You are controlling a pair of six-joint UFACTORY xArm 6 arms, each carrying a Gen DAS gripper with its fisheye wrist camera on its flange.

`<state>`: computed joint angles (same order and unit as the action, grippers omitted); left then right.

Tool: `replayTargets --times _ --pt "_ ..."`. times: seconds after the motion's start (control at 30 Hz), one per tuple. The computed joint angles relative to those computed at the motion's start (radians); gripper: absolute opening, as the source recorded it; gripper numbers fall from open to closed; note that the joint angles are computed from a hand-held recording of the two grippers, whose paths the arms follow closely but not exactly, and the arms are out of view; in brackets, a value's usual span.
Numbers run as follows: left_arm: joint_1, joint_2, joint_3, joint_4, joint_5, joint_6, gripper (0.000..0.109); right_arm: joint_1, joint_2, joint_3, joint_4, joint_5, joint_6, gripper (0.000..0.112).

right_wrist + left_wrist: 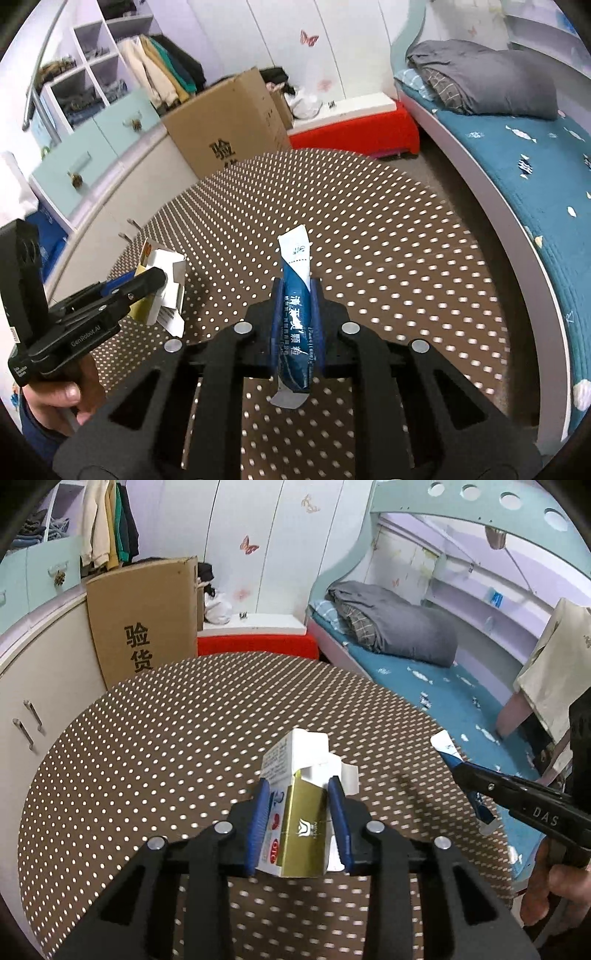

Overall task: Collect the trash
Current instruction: 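Carry the box and blue tube to the wastebasket and release both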

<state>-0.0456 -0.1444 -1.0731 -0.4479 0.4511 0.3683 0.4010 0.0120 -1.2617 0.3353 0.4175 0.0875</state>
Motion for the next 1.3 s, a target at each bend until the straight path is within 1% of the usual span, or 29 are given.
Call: replayTargets --times 0.13,0.33,0.6,0.77,0.97,1.2,1.3 --pt "-0.035 -0.024 -0.016 0.029 -0.004 -0.048 0.031 -0.032 -0.05 0.036 0.088 -0.031 -0.066 0.015" --pt "-0.108 -0.02 -0.078 0.029 -0.01 -0.089 0.031 -0.099 -0.112 0.07 0.163 -0.057 -0.146 0.015" --pt "-0.231 0.061 -0.222 0.026 0.001 -0.132 0.031 -0.219 -0.168 0.095 0.236 -0.07 -0.21 0.015" --pt "-0.295 0.155 -0.35 0.004 0.031 -0.135 0.031 -0.31 -0.177 0.106 0.301 -0.062 -0.243 0.015" --pt "-0.376 0.321 -0.545 0.064 0.075 -0.204 0.031 -0.396 -0.15 0.111 0.395 -0.047 -0.286 0.015" --pt "-0.427 0.568 -0.838 0.116 0.214 -0.264 0.031 -0.468 -0.058 0.085 0.454 -0.016 -0.291 0.015" --pt "-0.444 0.68 -0.97 0.17 0.276 -0.301 0.031 -0.486 -0.006 0.065 0.46 0.0 -0.282 0.015"
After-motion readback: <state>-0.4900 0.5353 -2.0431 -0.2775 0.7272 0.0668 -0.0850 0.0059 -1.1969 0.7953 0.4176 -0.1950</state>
